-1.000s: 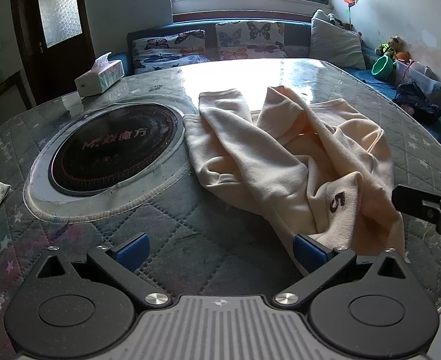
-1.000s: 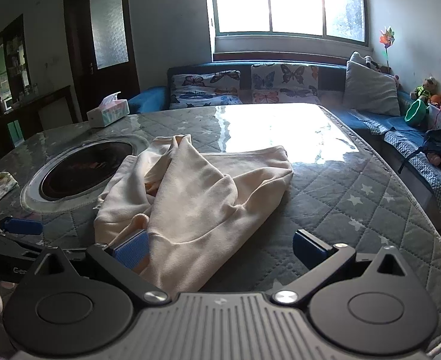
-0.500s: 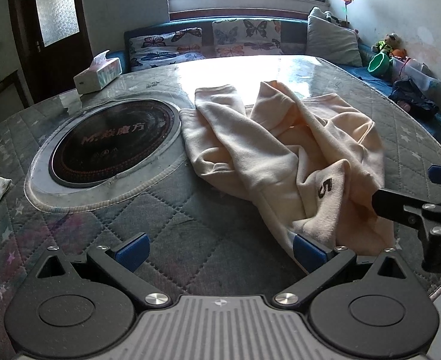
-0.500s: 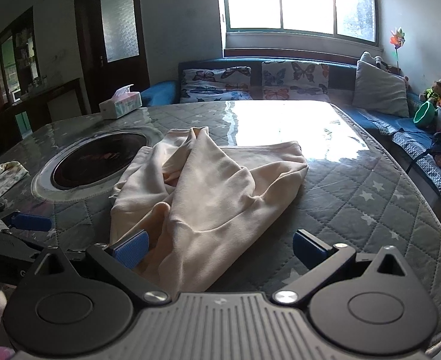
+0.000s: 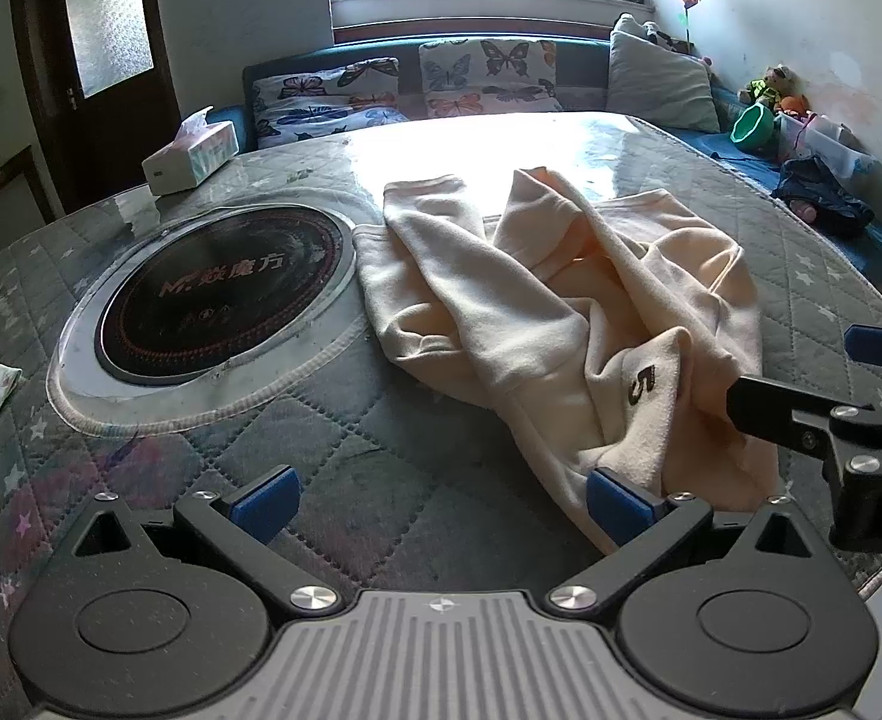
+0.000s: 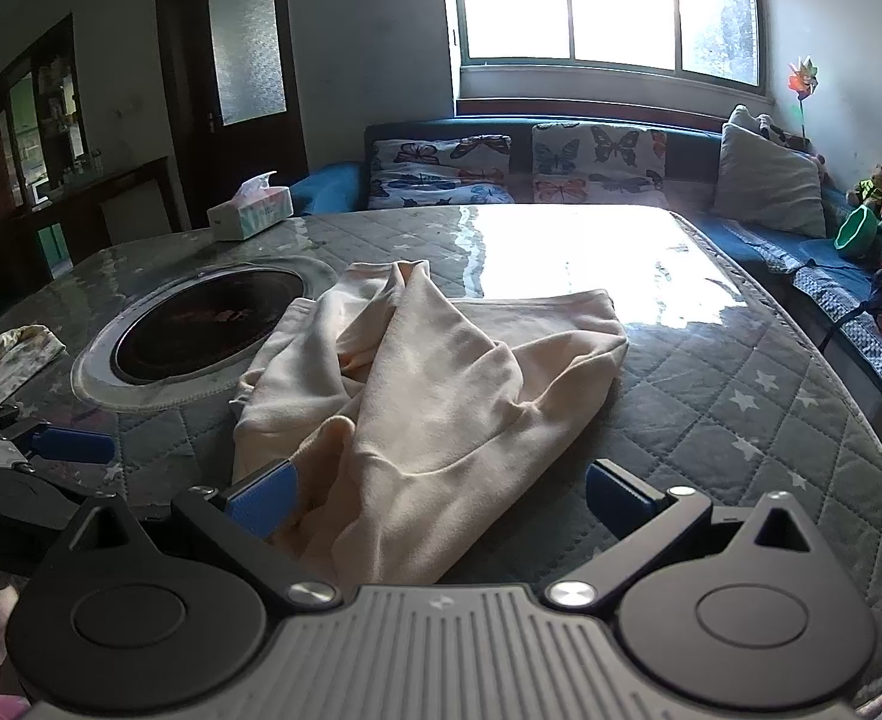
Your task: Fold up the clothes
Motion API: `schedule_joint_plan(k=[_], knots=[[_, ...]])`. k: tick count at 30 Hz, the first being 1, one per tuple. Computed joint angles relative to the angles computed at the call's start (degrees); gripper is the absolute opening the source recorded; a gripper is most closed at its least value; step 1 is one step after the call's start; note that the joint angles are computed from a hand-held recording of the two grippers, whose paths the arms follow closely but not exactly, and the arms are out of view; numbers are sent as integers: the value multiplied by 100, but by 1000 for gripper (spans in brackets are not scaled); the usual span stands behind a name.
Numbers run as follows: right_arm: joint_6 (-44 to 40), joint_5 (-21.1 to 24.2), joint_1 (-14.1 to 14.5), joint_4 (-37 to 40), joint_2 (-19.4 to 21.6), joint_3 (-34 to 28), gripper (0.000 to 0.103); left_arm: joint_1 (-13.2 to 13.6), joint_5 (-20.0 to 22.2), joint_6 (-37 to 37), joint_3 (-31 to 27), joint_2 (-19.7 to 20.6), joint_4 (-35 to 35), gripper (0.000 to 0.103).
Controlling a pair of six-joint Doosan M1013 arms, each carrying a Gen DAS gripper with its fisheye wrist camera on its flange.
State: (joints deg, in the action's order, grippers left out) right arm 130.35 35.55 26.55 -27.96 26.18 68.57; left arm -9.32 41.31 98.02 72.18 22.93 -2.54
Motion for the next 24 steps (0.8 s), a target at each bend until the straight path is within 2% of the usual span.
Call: schedule_joint_plan(k=[24], knots=[[-765, 71, -72, 631, 189, -360, 103, 48, 176, 140, -290, 189, -90, 103]])
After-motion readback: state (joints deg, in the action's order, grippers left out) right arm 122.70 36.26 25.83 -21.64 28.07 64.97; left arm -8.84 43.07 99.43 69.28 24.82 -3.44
